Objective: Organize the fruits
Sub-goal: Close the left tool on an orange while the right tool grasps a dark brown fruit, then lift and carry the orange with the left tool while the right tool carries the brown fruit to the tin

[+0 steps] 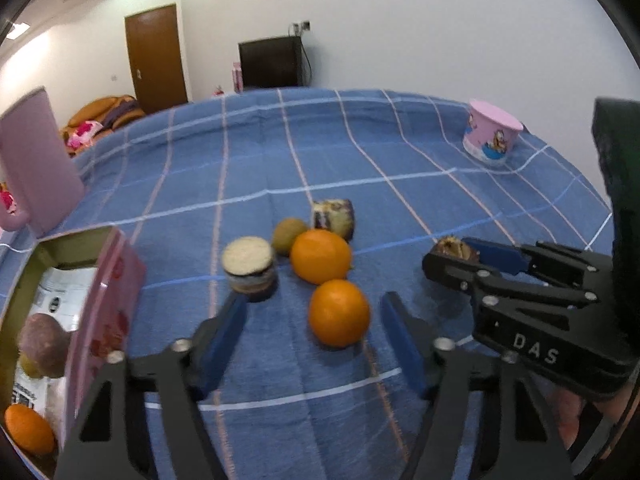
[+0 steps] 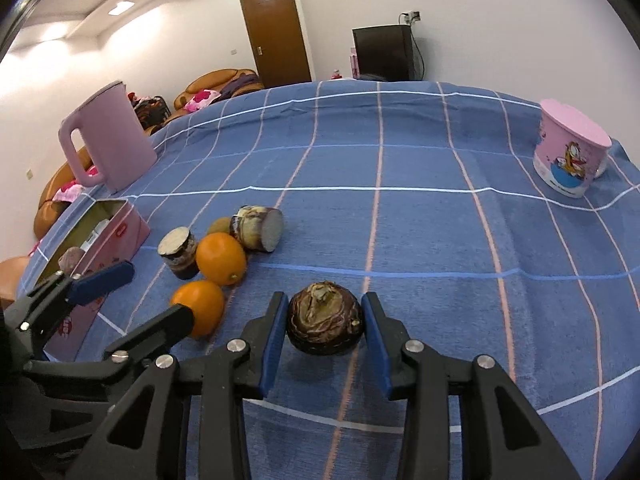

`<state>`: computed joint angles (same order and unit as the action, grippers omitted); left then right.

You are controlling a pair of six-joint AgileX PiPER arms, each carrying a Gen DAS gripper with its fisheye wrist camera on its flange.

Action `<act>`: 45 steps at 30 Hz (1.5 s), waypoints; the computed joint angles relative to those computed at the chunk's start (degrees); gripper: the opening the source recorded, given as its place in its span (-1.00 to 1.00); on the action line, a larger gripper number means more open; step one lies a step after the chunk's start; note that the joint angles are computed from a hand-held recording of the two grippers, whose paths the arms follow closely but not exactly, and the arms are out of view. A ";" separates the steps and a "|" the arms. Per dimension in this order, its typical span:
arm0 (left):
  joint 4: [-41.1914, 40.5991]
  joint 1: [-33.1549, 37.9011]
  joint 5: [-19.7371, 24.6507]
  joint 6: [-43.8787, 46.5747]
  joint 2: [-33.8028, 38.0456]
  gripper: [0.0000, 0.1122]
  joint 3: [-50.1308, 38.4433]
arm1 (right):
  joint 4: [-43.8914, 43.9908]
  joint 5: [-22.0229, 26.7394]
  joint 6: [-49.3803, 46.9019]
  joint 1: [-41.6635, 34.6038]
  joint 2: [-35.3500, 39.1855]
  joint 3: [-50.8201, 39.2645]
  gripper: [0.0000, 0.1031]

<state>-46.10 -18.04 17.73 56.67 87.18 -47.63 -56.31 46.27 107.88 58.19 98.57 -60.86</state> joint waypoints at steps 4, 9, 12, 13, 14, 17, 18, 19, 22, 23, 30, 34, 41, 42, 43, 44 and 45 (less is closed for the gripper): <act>1.18 0.39 2.59 -1.80 2.16 0.02 -2.11 | 0.27 0.22 -0.48 0.13 0.16 -0.30 -0.23; -1.63 1.08 4.87 1.95 2.72 -0.15 -2.42 | 0.90 -1.70 -1.04 -0.83 0.00 0.09 -0.23; -2.68 0.79 5.41 3.77 2.64 -0.34 -2.25 | 1.02 -1.04 -1.63 -0.59 0.13 -0.32 -0.23; -3.34 0.94 5.96 4.65 2.72 -0.36 -2.34 | 0.77 -0.75 -1.43 -0.41 0.16 -0.38 -0.23; -3.38 0.90 5.94 4.72 2.65 -0.36 -2.26 | 0.36 -0.28 -0.91 -0.14 0.07 -0.29 -0.23; -3.52 0.73 5.80 4.71 2.61 -0.37 -2.18 | -0.58 0.12 0.55 0.35 -0.27 0.31 -0.23; -3.85 0.86 5.78 5.14 2.78 -0.37 -2.25 | -0.73 0.27 0.75 0.43 -0.33 0.38 -0.23; -4.10 0.81 5.76 5.42 2.89 -0.38 -2.26 | -0.97 0.37 1.01 0.58 -0.34 0.43 -0.23; -5.73 1.27 5.84 7.21 2.66 -0.39 -1.87 | -1.88 1.31 1.71 1.28 -0.30 0.42 -0.23; -6.51 1.48 5.81 7.81 2.59 -0.39 -1.74 | -2.28 1.50 1.91 1.50 -0.28 0.35 -0.23; -13.11 3.28 5.23 13.94 0.73 -0.40 0.26 | -4.76 3.04 3.52 3.28 -0.43 0.59 -0.23; -17.77 4.10 4.57 18.34 -0.56 -0.40 1.73 | -5.47 3.81 3.16 3.93 0.02 -0.11 -0.23; -25.99 4.46 2.57 26.07 -3.16 -0.40 4.32 | -8.02 4.87 3.94 5.41 -0.21 0.05 -0.23; -27.15 4.32 2.14 27.21 -3.47 -0.40 4.70 | -8.47 5.01 4.05 5.66 -0.23 0.07 -0.23; -28.44 4.20 1.72 28.56 -3.88 -0.40 5.14 | -8.76 5.16 4.05 5.86 -0.18 -0.02 -0.23; -29.41 4.14 1.38 29.58 -4.19 -0.40 5.48 | -9.00 5.45 3.97 6.04 -0.08 -0.17 -0.23; -30.14 4.09 1.09 30.31 -4.39 -0.40 5.67 | -9.22 5.85 3.89 6.29 0.04 -0.32 -0.23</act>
<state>-76.24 -13.94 18.82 86.98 82.80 -41.96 -65.53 52.13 111.78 64.48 98.61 -61.18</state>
